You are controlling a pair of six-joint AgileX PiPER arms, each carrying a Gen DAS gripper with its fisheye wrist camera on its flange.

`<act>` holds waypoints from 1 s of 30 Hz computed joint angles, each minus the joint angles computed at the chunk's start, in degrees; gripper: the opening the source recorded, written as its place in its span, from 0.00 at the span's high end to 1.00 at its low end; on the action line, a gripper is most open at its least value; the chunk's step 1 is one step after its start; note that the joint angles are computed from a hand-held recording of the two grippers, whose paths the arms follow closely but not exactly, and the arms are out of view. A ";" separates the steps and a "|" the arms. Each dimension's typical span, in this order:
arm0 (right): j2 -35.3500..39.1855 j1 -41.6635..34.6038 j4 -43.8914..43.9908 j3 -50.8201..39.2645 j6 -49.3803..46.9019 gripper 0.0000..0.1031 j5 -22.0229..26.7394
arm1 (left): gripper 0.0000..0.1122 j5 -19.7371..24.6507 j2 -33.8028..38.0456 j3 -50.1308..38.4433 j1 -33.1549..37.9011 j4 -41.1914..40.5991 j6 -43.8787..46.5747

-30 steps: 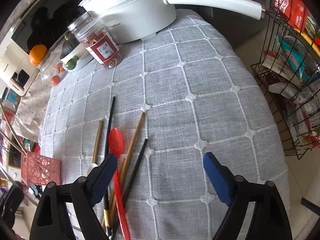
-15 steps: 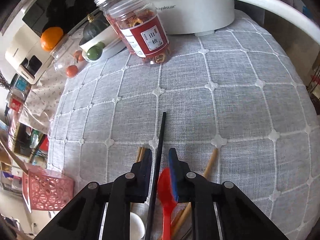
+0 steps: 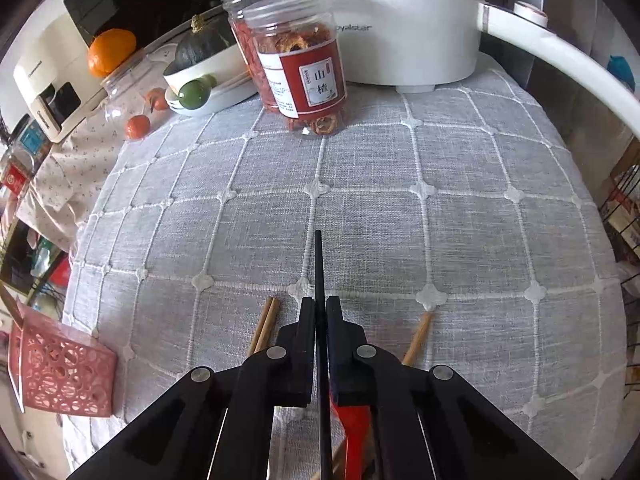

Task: Organize utensils
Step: 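Lift the wrapped chopsticks with the left gripper while the right gripper grasps a black chopstick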

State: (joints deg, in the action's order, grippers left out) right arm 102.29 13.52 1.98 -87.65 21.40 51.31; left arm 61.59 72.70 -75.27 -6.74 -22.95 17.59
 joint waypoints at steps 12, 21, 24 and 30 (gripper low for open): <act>-19.27 0.24 -2.46 7.21 4.30 0.95 1.92 | 0.91 -0.85 -3.79 1.07 -0.77 -0.39 -0.26; -30.05 8.17 -12.36 9.08 13.24 0.95 5.66 | 0.91 -2.41 -6.25 1.54 -0.81 -0.64 -1.22; -32.61 11.82 -15.46 8.73 16.49 0.95 6.09 | 0.91 -2.82 -6.81 1.14 -0.26 -1.57 -1.08; -33.93 18.59 -22.63 5.81 19.84 0.95 7.07 | 0.91 -2.82 -8.14 -0.78 2.94 -5.67 1.26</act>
